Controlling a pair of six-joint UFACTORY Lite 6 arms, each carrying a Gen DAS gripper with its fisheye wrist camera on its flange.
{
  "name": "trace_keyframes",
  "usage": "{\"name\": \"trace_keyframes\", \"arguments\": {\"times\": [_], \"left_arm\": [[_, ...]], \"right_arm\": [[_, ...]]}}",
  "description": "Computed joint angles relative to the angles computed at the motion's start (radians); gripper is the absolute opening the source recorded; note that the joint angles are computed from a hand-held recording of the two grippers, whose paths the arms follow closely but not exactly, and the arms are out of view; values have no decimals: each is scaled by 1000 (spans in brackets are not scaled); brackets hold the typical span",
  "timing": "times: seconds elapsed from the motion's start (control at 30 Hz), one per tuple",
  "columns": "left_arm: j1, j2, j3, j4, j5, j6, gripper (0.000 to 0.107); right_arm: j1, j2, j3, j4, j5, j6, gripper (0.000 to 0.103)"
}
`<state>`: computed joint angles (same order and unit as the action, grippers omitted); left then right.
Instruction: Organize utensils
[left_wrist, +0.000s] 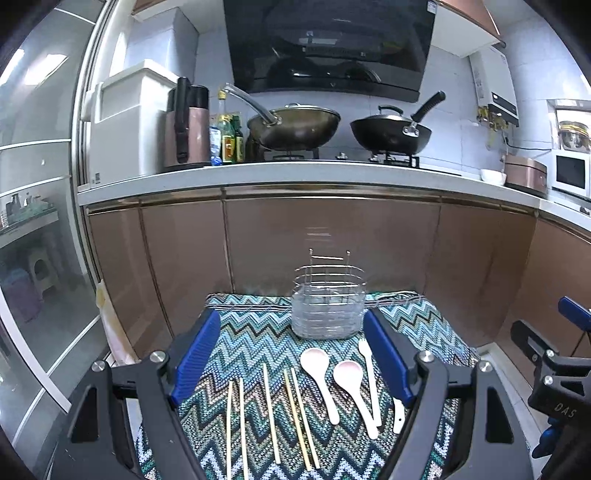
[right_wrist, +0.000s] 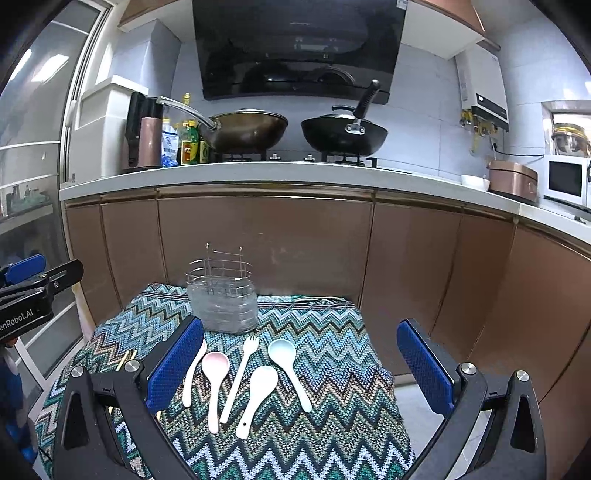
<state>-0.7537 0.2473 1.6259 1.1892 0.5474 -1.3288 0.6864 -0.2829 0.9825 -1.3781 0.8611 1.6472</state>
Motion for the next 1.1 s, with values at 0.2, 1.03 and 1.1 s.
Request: {"name": "trace_keyframes", "arguments": {"times": [0.2, 1.03, 1.1], "left_arm": [[-25, -14, -9, 48, 44, -32, 79], [-40, -166, -135, 101, 127, -83, 79], [-42, -175, -144, 119, 133, -101, 79]], "right_arm": [[-22, -7, -5, 6, -21, 2, 103], [144, -21, 23, -72, 118, 7, 103], [142, -26, 23, -72, 115, 5, 103]]}}
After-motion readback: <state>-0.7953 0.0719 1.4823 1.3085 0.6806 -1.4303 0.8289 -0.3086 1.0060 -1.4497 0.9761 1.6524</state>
